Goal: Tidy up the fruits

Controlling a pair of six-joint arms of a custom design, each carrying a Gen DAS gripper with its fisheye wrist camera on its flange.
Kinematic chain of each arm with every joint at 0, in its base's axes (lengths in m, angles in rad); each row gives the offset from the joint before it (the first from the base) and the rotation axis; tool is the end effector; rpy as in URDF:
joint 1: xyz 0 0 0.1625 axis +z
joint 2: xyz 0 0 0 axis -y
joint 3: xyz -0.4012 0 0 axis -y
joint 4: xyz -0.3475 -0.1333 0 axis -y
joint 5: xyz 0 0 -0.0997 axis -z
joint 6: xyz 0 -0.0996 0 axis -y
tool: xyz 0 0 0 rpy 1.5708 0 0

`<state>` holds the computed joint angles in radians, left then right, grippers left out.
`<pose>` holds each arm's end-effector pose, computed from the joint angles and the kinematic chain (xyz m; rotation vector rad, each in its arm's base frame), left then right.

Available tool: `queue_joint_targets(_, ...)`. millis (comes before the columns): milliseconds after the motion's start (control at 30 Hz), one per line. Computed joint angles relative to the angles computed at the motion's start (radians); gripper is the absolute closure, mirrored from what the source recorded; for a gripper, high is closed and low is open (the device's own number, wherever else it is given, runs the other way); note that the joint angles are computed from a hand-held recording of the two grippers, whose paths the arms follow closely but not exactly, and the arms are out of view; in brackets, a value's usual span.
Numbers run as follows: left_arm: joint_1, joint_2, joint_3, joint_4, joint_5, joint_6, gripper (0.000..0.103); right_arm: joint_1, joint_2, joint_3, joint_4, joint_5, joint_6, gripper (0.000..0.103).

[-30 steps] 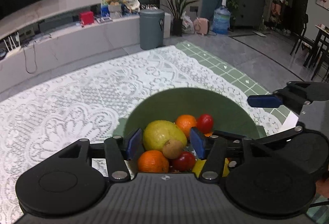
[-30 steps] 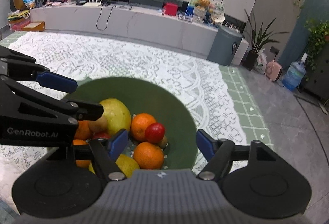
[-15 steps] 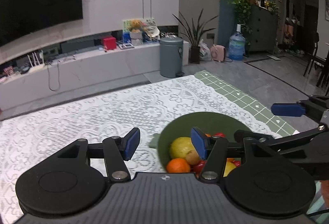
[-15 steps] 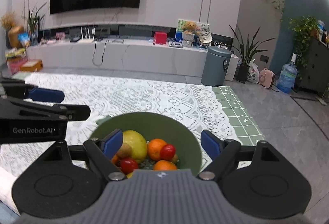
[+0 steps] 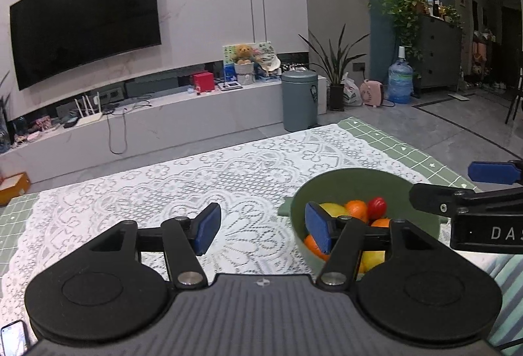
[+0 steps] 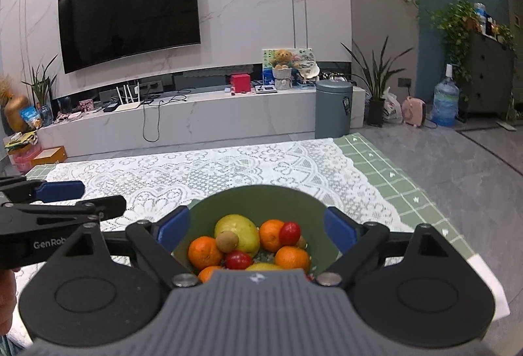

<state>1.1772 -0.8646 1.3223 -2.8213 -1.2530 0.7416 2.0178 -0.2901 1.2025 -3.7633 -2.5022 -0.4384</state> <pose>-0.1202 -0.7183 0.3188 1.2184 2.2270 -0.9739 0.3432 -0.5924 0.0809 0.1669 -1.9675 1.3810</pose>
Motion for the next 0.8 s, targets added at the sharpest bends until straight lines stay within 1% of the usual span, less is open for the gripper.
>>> queue_joint_targets(167, 0.005, -0.016, 0.031, -0.025, 0.011, 0.0, 0.03, 0.005, 0.019, 0.0, -0.012, -0.007, 0.0, 0.017)
queue_joint_targets(233, 0.006, -0.019, 0.043, -0.041, 0.022, 0.002, 0.029, 0.007, 0.029, -0.004, -0.019, -0.01, -0.003, 0.01)
queue_joint_targets(300, 0.008, -0.025, 0.063, -0.068, 0.035, 0.014, 0.028, 0.009, 0.033, 0.0, -0.018, -0.011, -0.001, 0.009)
queue_joint_targets(367, 0.008, -0.026, 0.071, -0.076, 0.048, 0.023, 0.027, 0.009, 0.036, 0.002, -0.001, -0.016, 0.008, 0.007)
queue_joint_targets(433, 0.013, -0.031, 0.079, -0.073, 0.05, 0.017, 0.027, 0.007, 0.037, 0.001, 0.02, -0.023, 0.022, 0.007)
queue_joint_targets(567, 0.021, -0.036, 0.089, -0.066, 0.069, 0.008, 0.023, 0.006, 0.041, 0.005, 0.052, -0.044, 0.045, 0.007)
queue_joint_targets(800, 0.031, -0.042, 0.088, -0.018, 0.092, -0.016, 0.023, -0.003, 0.047, 0.006, 0.09, -0.077, 0.09, 0.006)
